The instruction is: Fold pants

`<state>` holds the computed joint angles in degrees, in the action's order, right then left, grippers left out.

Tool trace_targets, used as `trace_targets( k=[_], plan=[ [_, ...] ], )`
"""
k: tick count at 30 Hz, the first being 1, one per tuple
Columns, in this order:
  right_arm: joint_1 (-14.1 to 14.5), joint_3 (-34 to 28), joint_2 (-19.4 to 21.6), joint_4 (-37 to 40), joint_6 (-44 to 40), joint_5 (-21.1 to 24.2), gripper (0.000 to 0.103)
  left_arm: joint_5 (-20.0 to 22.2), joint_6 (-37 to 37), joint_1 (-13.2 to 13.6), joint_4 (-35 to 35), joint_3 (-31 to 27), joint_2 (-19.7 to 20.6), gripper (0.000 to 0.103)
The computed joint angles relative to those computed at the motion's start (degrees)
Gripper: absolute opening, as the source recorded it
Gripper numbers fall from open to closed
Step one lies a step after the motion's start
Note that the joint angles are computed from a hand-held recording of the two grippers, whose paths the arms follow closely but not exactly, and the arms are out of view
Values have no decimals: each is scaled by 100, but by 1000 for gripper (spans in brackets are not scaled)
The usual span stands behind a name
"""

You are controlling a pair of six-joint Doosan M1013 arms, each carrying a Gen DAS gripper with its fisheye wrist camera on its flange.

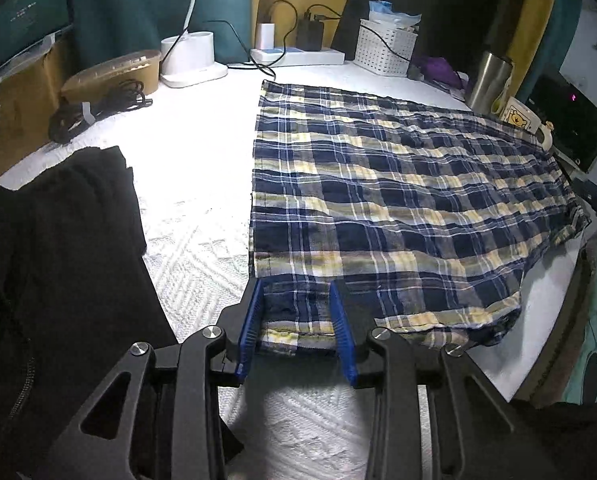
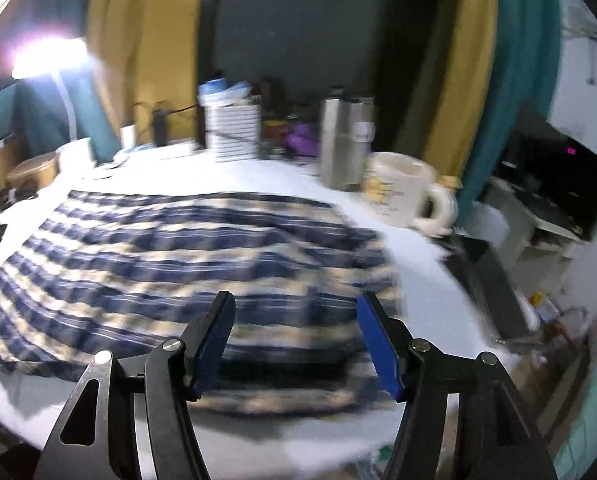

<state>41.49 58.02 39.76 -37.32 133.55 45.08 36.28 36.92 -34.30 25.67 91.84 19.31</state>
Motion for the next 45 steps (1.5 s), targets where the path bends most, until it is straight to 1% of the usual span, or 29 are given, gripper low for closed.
trace_targets(
  k=[2,4,5,6,8,9,11,15,19,22,25,27,29,30,32,34,39,45],
  plan=[
    [1,-192,145,302,-312,-67,65,-9,37,-2,0,15,-10,33],
    [-18,-396,293,679,-670,-2,65,45,-86,-33,190,26,-6,23],
    [-26,-500,368,835,-825,88,65,139,-172,-61,369,21,4,15],
    [-28,-619,455,972,-960,202,65,171,-183,-68,434,28,1,11],
    [-29,-709,532,1188,-1187,319,65,151,-184,-53,423,59,-27,8],
    [-16,-813,605,1298,-1361,519,65,144,-210,-55,447,78,-40,6],
    [19,-830,640,1292,-1488,712,65,149,-252,-70,515,103,-52,6],
    [38,-545,490,1243,-1246,609,65,242,-257,-101,592,90,-47,5],
    [78,-343,364,1150,-1097,648,65,250,-66,-59,368,74,-71,5],
    [74,-311,308,1280,-1113,786,65,106,-113,-7,274,93,-150,6],
    [76,-397,317,1401,-1301,1012,65,163,-181,16,435,12,-155,6],
    [65,-396,277,1462,-1351,1010,66,133,-122,65,422,-44,-145,6],
    [54,-388,231,1356,-1272,947,67,129,-2,119,386,-136,-98,6],
    [50,-400,225,1287,-1214,920,75,126,77,146,342,-187,-69,6],
    [12,-466,224,1089,-1030,842,84,77,233,208,248,-287,-8,6],
    [-32,-589,272,987,-929,851,84,43,488,274,65,-420,79,6],
    [-171,-928,430,819,-658,972,84,-2,927,356,-121,-691,259,6],
    [-378,-1118,532,607,-187,912,84,109,1420,503,-507,-1099,571,6]
  ],
)
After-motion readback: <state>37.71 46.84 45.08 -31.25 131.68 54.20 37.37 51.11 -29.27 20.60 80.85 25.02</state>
